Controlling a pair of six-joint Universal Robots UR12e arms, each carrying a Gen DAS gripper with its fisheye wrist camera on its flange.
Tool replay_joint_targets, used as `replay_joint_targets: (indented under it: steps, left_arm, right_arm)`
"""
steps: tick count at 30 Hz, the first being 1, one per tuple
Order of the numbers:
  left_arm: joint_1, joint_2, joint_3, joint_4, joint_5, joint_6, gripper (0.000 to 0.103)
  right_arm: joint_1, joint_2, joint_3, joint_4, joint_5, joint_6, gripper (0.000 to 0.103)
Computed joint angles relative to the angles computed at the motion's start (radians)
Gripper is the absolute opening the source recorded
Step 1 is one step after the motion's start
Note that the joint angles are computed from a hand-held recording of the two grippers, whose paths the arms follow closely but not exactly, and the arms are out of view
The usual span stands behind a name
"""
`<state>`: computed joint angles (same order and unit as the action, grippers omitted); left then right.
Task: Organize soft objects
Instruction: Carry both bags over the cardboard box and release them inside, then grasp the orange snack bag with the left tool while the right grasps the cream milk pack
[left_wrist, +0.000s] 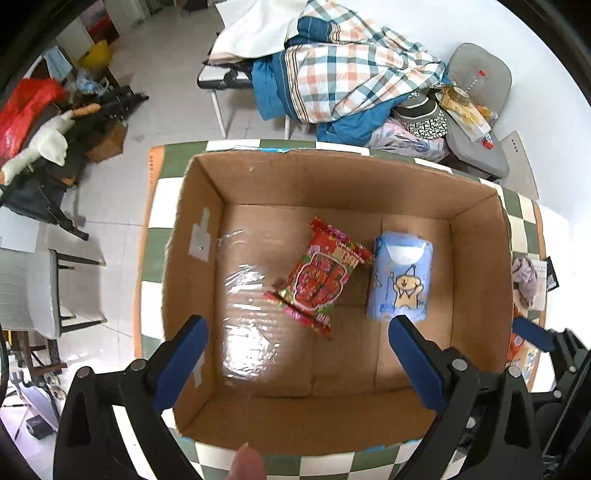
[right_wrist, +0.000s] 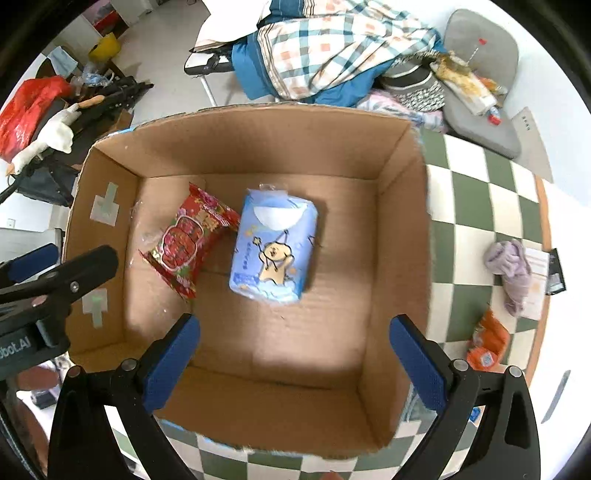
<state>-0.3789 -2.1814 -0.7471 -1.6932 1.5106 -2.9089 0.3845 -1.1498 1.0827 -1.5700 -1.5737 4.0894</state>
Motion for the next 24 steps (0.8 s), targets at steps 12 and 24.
replay_joint_targets:
  steps: [12, 24]
  left_arm:
    - [0.022, 0.132, -0.149, 0.107, -0.017, -0.003, 0.100]
    - [0.045, 0.245, -0.222, 0.154, -0.056, 0.024, 0.100]
  right_arm:
    - [0.063, -0.051, -0.016, -0.003, -0.103, 0.085, 0.103]
    - [0.138, -0.089, -0.058, 0.002, -0.190, 0.132, 0.103]
